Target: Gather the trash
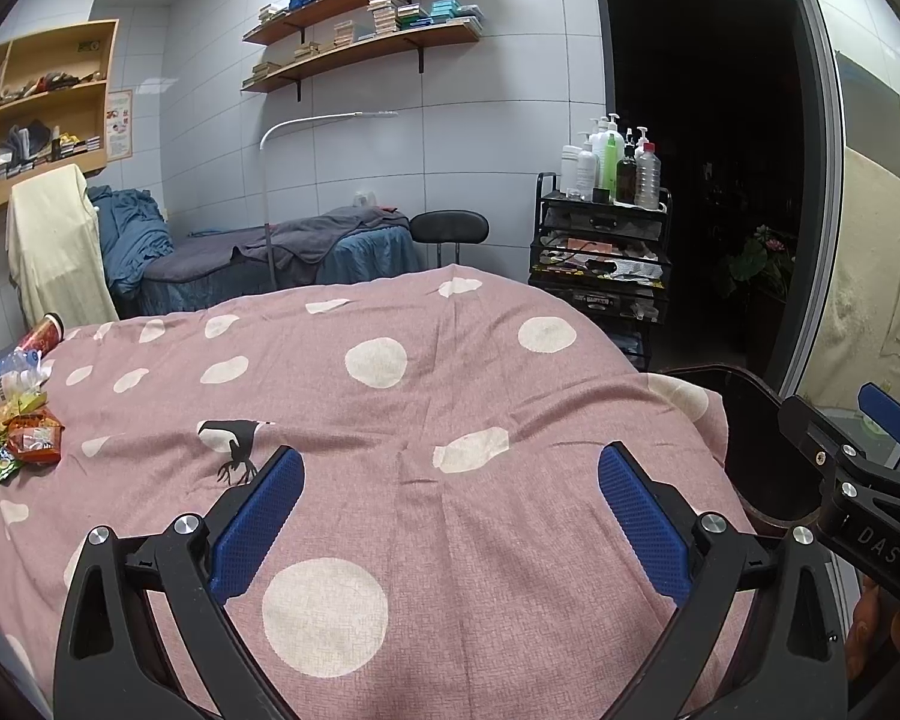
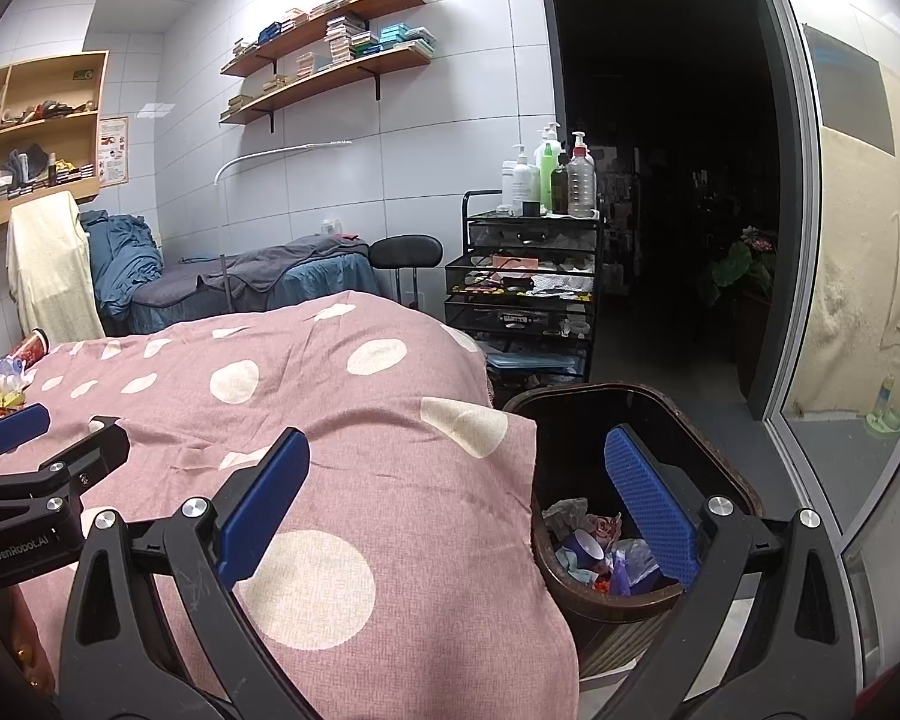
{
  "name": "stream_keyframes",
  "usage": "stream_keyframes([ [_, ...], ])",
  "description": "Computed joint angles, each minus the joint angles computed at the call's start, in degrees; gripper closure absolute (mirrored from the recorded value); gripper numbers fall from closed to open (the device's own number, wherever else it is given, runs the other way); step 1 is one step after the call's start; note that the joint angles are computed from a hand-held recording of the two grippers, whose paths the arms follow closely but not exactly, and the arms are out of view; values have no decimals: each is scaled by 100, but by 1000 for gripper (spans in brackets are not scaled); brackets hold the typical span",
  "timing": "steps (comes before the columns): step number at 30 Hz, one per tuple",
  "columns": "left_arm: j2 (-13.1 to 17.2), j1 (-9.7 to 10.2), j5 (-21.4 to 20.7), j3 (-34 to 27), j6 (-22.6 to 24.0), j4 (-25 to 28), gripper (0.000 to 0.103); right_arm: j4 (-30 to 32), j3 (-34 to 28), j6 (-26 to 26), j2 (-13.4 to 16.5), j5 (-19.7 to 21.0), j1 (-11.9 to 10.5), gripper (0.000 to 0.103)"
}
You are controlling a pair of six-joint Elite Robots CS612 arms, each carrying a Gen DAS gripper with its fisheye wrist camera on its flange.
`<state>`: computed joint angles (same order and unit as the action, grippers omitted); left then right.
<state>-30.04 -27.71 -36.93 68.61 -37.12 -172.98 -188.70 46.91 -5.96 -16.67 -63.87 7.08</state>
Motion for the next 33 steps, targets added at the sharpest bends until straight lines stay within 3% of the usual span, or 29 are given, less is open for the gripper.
stream_keyframes([
  [33, -12, 4, -146, 56, -40, 18, 5, 15, -2, 18, -4, -30, 4, 6],
])
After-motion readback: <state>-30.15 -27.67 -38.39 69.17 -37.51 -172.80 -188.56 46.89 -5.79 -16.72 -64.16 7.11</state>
